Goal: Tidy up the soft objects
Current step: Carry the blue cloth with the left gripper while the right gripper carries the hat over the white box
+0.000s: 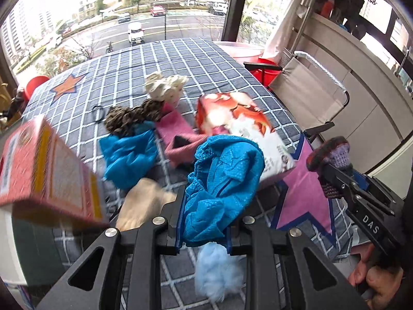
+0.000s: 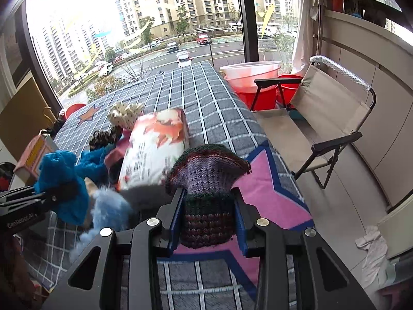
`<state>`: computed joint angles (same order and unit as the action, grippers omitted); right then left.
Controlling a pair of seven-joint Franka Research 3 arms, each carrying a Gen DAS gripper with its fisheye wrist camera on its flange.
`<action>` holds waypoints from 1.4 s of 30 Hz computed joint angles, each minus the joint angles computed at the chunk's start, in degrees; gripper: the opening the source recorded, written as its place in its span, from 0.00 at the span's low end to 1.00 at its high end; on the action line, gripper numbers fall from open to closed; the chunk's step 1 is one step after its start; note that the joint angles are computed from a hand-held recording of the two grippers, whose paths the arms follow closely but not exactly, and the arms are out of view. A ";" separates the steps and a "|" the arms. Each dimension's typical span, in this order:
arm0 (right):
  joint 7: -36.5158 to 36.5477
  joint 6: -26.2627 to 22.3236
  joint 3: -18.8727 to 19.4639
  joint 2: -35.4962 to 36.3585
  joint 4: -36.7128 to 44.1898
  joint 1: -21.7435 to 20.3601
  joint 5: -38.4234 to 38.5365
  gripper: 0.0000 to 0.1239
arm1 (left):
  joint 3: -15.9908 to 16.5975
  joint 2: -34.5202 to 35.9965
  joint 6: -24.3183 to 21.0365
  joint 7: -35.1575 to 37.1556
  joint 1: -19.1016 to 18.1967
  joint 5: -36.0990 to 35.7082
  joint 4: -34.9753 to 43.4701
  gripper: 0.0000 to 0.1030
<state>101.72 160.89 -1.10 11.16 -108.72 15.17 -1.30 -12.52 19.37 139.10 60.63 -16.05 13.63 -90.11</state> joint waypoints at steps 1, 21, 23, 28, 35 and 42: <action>0.18 -0.72 -0.04 0.67 1.37 0.07 -0.09 0.29 | -0.22 1.99 -1.58 1.05 -0.06 -0.34 3.17 0.24; -3.87 -7.60 1.64 11.40 21.12 2.90 5.17 0.30 | 3.48 4.13 -9.80 0.03 1.47 4.45 11.68 0.25; -3.91 -7.71 1.80 11.62 21.22 3.26 5.65 0.30 | 3.32 3.09 -9.33 0.00 2.11 4.17 10.29 0.25; -4.92 -8.86 2.41 12.37 22.62 3.94 6.77 0.30 | 3.40 -0.05 -6.81 -0.68 3.23 4.81 6.64 0.25; -6.13 -10.37 3.14 14.33 26.61 5.71 6.67 0.30 | 3.16 -5.06 -2.84 -0.77 6.26 3.03 0.11 0.25; -8.95 -11.75 4.40 17.01 31.64 7.42 7.69 0.30 | 3.56 -10.69 -0.02 -2.18 7.73 3.43 -5.49 0.26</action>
